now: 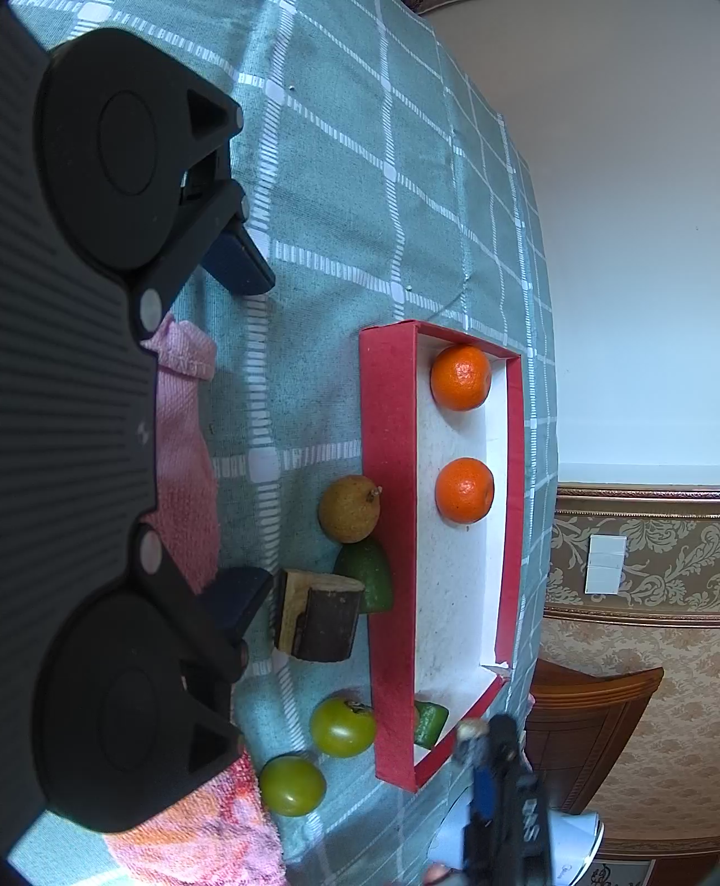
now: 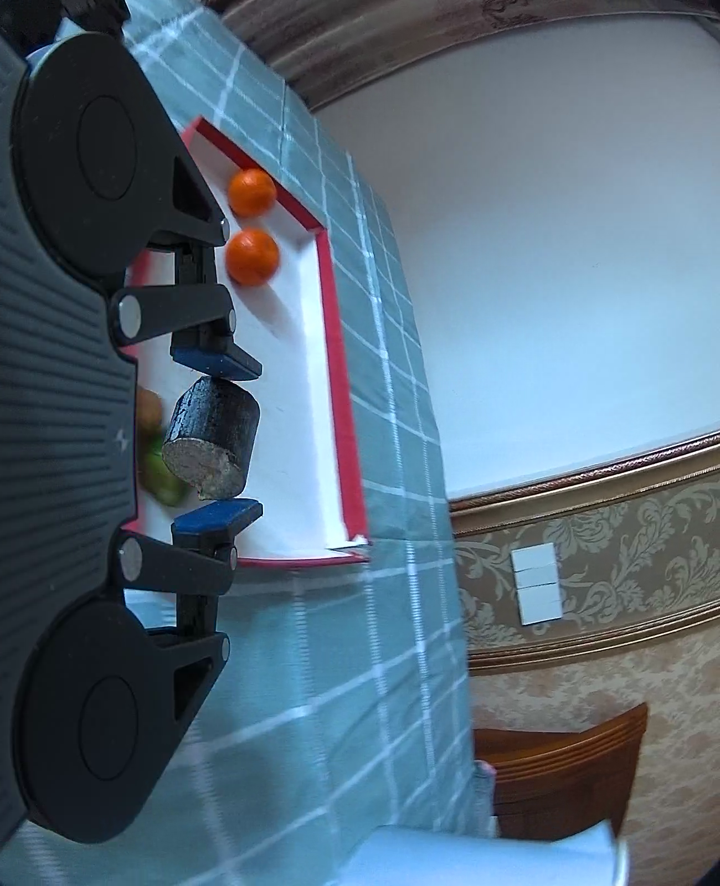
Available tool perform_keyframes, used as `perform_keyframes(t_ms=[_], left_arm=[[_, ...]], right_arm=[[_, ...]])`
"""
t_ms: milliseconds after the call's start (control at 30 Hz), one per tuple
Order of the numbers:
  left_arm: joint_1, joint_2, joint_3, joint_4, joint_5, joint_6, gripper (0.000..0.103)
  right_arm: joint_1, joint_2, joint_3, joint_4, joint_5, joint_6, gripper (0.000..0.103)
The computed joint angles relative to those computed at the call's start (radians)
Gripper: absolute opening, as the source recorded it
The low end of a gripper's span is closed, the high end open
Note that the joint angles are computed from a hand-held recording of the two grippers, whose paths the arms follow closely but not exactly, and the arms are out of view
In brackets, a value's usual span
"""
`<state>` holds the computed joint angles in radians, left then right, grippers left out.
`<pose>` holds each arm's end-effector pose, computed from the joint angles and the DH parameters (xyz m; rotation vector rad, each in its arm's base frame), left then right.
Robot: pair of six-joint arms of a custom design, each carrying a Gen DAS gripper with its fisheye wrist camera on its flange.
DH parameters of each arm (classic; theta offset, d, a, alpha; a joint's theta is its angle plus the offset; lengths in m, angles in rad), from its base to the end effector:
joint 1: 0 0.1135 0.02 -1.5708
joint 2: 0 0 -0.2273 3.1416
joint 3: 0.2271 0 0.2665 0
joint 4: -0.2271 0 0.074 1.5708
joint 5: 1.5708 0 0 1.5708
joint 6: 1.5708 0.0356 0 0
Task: Organize fruits
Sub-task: 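Lower the log piece into the tray and open the right gripper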
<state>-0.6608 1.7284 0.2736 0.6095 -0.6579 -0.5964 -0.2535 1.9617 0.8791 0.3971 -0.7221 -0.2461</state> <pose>0.1816 -0.1136 0.0106 -0.2129 2.1965 0.1158 0.3538 -0.0673 0.0587 -0.3636 2.0755 0.5158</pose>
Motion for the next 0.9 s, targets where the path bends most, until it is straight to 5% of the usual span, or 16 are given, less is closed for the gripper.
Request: perform_keyframes(t_ms=[367,900], left_arm=[[-0.001,0.001,0.001,-0.001,-0.001,0.000,0.103],[-0.001,0.001,0.001,0.000,-0.001,0.000,0.103]], right_arm=[[0.128,0.199,0.246,-0.039,0.206,-0.012,0.046],[0.150,0.258,0.317,-0.087,0.233,-0.026,0.046]])
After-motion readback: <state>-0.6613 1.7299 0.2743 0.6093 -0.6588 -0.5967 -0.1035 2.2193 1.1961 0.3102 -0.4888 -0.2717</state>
